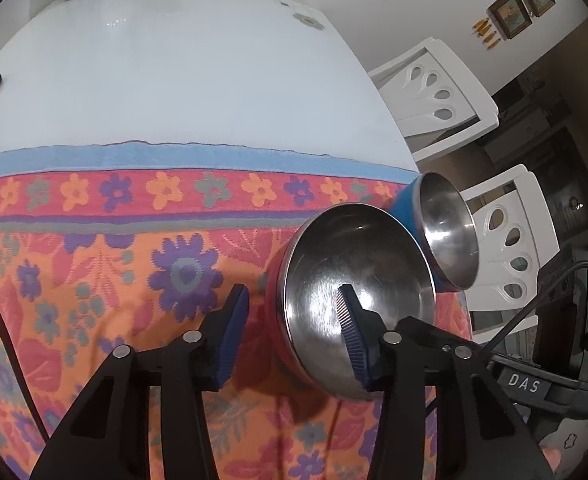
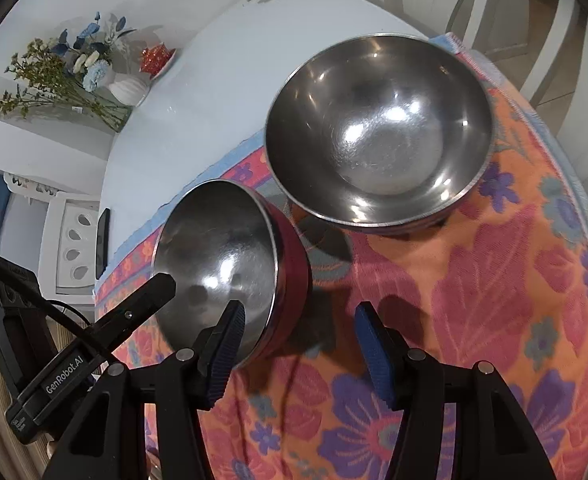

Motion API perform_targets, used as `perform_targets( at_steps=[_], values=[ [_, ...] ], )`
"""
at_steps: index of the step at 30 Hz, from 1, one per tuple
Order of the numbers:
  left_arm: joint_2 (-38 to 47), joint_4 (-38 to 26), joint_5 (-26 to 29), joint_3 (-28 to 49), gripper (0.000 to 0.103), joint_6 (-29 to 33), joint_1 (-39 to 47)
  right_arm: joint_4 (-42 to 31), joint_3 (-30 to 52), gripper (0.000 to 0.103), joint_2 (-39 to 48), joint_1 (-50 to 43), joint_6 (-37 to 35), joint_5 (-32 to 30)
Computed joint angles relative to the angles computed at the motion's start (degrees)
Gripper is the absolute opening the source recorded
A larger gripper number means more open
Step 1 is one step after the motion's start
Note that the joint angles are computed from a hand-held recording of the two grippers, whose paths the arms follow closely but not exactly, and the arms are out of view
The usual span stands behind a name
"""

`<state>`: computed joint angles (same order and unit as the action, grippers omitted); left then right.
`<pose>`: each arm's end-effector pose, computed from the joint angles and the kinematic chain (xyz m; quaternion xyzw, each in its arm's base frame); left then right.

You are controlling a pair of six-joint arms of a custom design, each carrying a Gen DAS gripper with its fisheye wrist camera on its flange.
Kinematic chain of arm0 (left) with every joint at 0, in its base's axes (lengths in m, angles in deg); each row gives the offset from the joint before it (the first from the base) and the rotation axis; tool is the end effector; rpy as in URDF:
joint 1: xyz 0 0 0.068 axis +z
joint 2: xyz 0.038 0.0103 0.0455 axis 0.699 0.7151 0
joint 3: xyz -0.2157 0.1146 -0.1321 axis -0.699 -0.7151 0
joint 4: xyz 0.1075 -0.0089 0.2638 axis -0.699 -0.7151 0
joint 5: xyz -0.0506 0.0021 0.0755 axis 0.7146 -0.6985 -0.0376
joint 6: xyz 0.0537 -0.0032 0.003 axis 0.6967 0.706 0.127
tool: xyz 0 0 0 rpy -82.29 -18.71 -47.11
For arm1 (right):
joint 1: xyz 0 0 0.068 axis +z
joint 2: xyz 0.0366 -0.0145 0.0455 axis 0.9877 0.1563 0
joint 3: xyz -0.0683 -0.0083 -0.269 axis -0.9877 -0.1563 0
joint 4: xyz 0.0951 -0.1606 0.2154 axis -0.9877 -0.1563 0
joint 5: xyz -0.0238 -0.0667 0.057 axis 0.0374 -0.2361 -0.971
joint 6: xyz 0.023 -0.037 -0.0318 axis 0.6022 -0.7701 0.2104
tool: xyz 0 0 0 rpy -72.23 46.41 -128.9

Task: Organize plates and bowls
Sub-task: 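Grasp the rim of the red steel bowl with both grippers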

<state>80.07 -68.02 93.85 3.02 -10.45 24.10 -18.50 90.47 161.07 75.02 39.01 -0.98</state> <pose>0.1703 -0.0701 0.2081 -0.0662 0.9529 -0.2064 0.2120 0.2233 -0.0058 0.1751 0.0469 0.9589 0.2481 0.1295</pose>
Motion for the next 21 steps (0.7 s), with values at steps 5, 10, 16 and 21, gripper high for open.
perform_targets(
  at_steps=[5, 10, 16, 21],
  values=[
    [3.58, 2.83, -1.98, -0.02, 0.03, -1.46, -2.58, 3.61, -0.78, 0.042, 1.3, 1.74, 0.86, 2.07],
    [4.44, 3.54, -3.45, -0.68, 0.023, -2.06, -3.47, 4.8, -1.08, 0.031, 2.47, 1.69, -0.26, 0.88],
    [2.14, 1.13, -6.13, -0.3, 0.022, -2.99, -6.22, 4.29, -1.94, 0.027, -0.04, 3.87, -0.43, 2.17],
    [-1.71, -1.44, -7.71, -0.15, 0.022, -4.41, -8.19, 2.39, -2.53, 0.027, -3.53, 4.16, -0.88, 1.97]
  ],
)
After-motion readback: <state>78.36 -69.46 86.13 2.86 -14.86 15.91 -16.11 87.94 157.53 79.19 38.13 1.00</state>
